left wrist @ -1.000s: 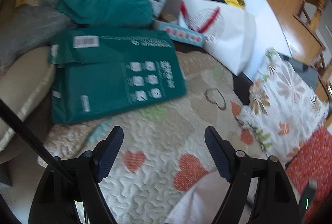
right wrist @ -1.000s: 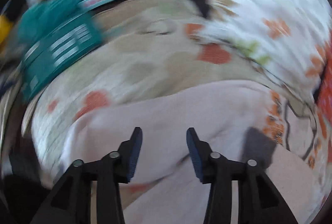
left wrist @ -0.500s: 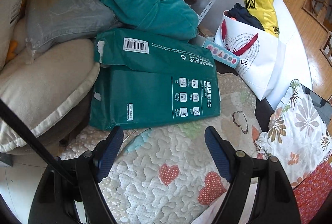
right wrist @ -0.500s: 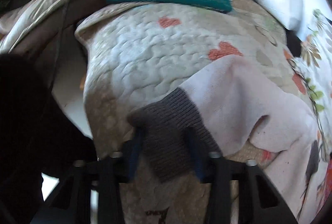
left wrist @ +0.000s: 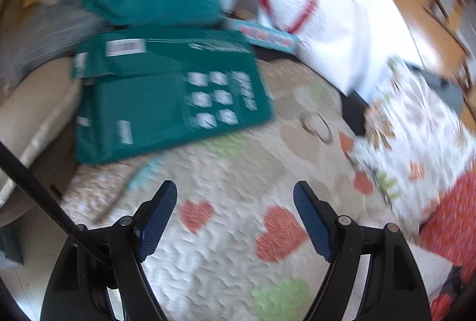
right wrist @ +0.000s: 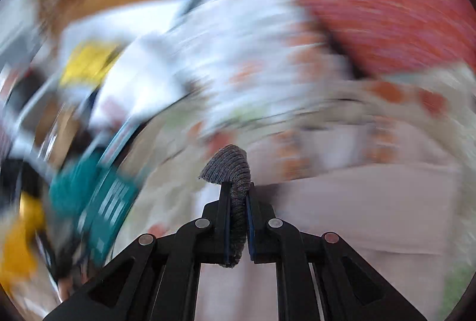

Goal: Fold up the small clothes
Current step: 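Lift the sleeve by its cuff and fold it across the garment body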

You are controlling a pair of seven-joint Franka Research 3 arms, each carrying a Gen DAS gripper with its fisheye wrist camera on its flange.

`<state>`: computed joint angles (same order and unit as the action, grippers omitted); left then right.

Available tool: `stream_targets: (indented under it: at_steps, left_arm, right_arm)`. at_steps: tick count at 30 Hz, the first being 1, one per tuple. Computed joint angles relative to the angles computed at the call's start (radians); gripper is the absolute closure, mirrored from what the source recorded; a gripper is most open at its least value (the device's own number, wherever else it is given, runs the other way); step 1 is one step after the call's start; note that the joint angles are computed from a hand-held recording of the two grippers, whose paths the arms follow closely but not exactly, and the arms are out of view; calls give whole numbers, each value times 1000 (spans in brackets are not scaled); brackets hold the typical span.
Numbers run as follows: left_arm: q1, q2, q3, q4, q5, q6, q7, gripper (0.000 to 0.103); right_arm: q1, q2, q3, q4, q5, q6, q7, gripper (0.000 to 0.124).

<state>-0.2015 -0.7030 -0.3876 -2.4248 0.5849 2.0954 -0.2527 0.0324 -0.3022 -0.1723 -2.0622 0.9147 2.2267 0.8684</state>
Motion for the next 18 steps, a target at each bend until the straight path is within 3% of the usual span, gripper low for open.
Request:
stream_targets:
  at_steps: [5, 7, 10, 13, 18]
  left_arm:
    - [-22, 207, -23, 136, 44, 65, 119, 23]
    - [-40, 284, -23, 191, 53, 83, 167, 23]
    - [-71, 402, -21, 283, 65, 95, 243, 23]
    - [-103, 483, -8, 344, 70, 110, 282, 23]
    - [-147, 567, 17, 414, 56, 152, 320, 23]
  right_arm:
    - [-132, 158, -26, 73, -214, 104, 146, 114]
    - [-169, 242, -24, 124, -335, 72, 197, 112]
    - [-197, 243, -7, 73, -443, 195, 277, 108]
    - [-210, 214, -21, 57, -344, 176, 205, 88]
    - [-201, 102, -8, -39, -401, 208, 87, 87]
